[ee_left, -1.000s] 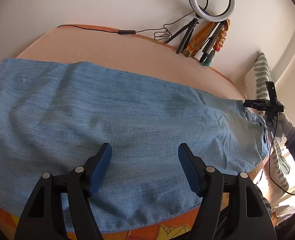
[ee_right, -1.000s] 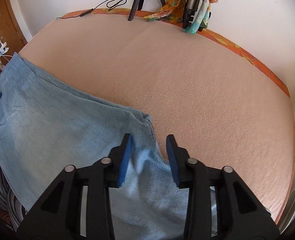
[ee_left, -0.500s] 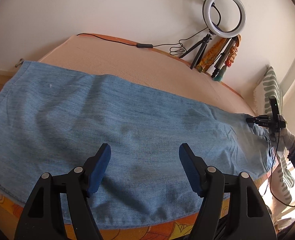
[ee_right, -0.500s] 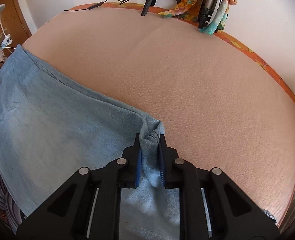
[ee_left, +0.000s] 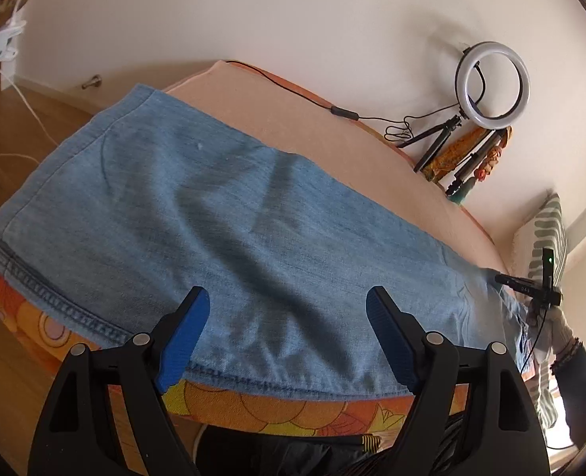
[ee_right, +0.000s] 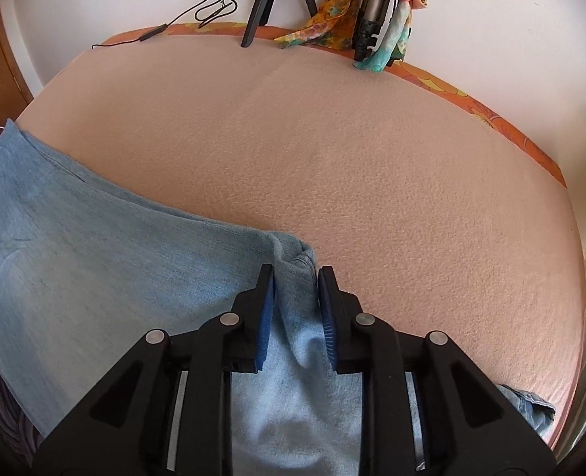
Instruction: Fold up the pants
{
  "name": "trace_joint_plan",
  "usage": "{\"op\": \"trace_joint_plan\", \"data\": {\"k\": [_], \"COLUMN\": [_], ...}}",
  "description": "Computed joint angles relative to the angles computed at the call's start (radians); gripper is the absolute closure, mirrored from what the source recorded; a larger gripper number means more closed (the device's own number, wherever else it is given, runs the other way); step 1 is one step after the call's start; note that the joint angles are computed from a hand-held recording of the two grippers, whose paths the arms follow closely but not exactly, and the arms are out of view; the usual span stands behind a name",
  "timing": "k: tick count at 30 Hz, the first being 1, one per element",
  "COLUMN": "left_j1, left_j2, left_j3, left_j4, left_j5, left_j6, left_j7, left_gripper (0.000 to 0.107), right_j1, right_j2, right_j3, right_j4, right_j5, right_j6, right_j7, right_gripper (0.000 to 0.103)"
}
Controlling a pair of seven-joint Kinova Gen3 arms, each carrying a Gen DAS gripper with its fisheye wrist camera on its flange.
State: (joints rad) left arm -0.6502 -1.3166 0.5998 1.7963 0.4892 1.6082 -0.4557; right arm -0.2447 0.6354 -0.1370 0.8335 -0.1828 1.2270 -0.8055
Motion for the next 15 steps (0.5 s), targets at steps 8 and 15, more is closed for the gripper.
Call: {"op": "trace_joint_plan", "data": {"k": [8,15], "left_j1": [0.012,0.005], "left_j2": [-0.073,-0.117], "left_j3": [-0.107,-0.184], "left_j4": [-0.074,-0.128], "left_j5": [-0.030,-0.089], "left_j6": [0.181,0.324], "left_j7": [0.189,0.219], "left_gripper": [0.026,0.027], "right_j1": [0.121,0.220], "right_j2": [-0.196,-0.356], "right_j3": [-0.054,-0.044], "right_j4": [0.267,0.467], "right_j5": [-0.159,-0.361], "right_j6": [-0.100,-0.107], "right_j7": [0.071,0.171], "right_gripper": [0.053,0.050]}}
